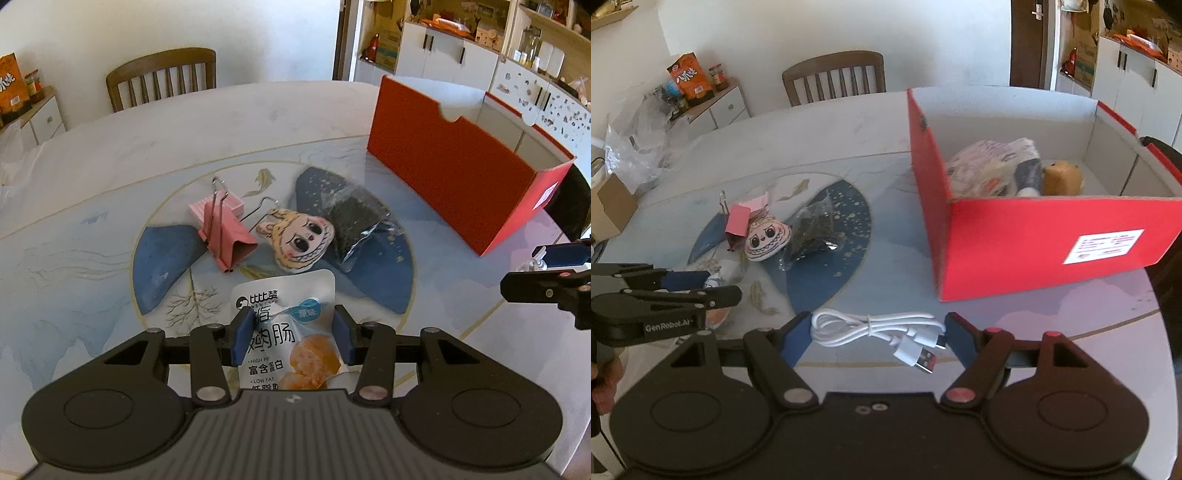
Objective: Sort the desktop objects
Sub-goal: 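Carry the cable and sausage package over the red shoebox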
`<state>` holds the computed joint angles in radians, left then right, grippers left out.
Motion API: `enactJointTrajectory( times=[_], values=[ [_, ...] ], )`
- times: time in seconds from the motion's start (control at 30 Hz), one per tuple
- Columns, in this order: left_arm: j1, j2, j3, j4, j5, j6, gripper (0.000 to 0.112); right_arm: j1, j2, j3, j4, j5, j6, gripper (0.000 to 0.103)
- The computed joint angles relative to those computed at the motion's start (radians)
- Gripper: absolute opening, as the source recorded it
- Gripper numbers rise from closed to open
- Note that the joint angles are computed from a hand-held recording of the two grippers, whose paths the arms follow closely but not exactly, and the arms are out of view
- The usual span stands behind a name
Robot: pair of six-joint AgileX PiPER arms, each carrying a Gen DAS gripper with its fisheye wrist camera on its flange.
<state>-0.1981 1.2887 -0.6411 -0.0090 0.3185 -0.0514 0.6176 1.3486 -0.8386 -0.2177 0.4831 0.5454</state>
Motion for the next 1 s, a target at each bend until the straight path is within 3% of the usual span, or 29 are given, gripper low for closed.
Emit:
enactJointTrajectory(
  times=[0.43, 0.73, 1.0],
  values=[
    [-0.194, -0.021, -0.134, 0.038, 0.129, -0.191, 0.044, -0.273, -0.126, 0.006, 0.345, 0.103, -0.524, 0.076],
    [-0.314, 0.073, -0.344, 0.08, 0.188, -0.265, 0.044, -0.491, -0.134, -0.077, 0.537, 0.195, -0.845, 0.076],
    [-0.391, 0.195, -0.546, 0.148, 0.21, -0.317, 0.044, -0.63, -0.068, -0.178, 0.657, 0.208, -1.071, 0.076]
  ],
)
